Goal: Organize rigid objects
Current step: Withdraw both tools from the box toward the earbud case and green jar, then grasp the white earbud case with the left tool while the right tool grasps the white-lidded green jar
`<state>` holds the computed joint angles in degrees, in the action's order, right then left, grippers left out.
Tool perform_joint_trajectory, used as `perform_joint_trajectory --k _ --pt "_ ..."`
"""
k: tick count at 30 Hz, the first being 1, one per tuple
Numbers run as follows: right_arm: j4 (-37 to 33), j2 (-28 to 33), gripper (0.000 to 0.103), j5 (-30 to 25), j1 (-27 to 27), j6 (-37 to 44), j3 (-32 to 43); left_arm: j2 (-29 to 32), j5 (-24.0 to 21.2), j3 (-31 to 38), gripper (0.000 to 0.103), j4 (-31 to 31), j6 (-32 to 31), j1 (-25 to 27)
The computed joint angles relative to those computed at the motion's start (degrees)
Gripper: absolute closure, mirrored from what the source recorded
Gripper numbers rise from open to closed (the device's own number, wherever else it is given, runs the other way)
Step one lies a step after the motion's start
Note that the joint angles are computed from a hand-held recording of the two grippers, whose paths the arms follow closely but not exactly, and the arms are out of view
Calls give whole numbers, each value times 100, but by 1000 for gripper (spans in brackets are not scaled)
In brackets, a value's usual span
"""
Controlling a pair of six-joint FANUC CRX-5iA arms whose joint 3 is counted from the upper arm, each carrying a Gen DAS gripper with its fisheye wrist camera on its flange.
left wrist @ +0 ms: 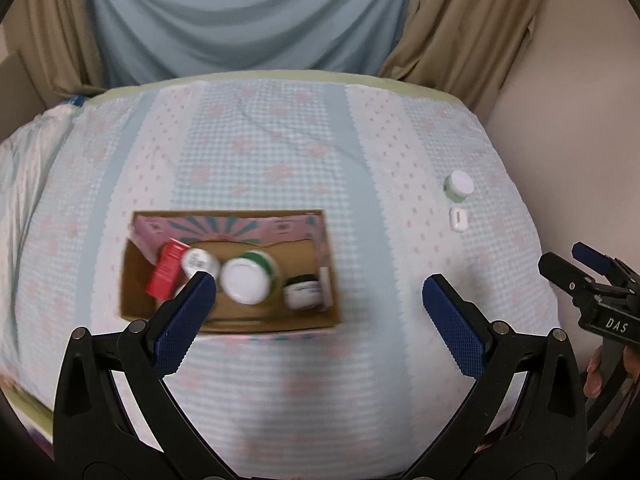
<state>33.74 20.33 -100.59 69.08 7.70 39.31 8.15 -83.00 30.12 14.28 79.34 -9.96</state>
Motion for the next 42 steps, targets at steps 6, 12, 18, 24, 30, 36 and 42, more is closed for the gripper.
perform_joint_trajectory --k 6,12,18,24,30,36,42 --pt "75 -1380 0 697 -424 505 -1892 385 82 651 0 -1391 1737 -1373" --pt "-264 -2128 0 1364 -1274 1651 -2837 1190 39 1348 0 -1713 2459 -2147" --pt "-1040 -2303 0 2263 -2407 3636 -3203 2361 -155 2373 0 -1485 2400 -2626" --pt "-2062 -2053 0 3059 -3483 5381 -3355 3677 -381 3618 0 -1207 2187 -2902" --pt "-2743 -1661 0 3661 -4067 6529 -3524 4466 -79 4087 9 -1024 2067 -3028" --pt "-3178 -1465 0 4297 -4355 7329 -3758 4209 1284 2893 14 -950 2048 -3032" --pt "-3800 -1254 2 4628 -4602 8028 -3779 4217 1661 2613 31 -1115 2017 -3124"
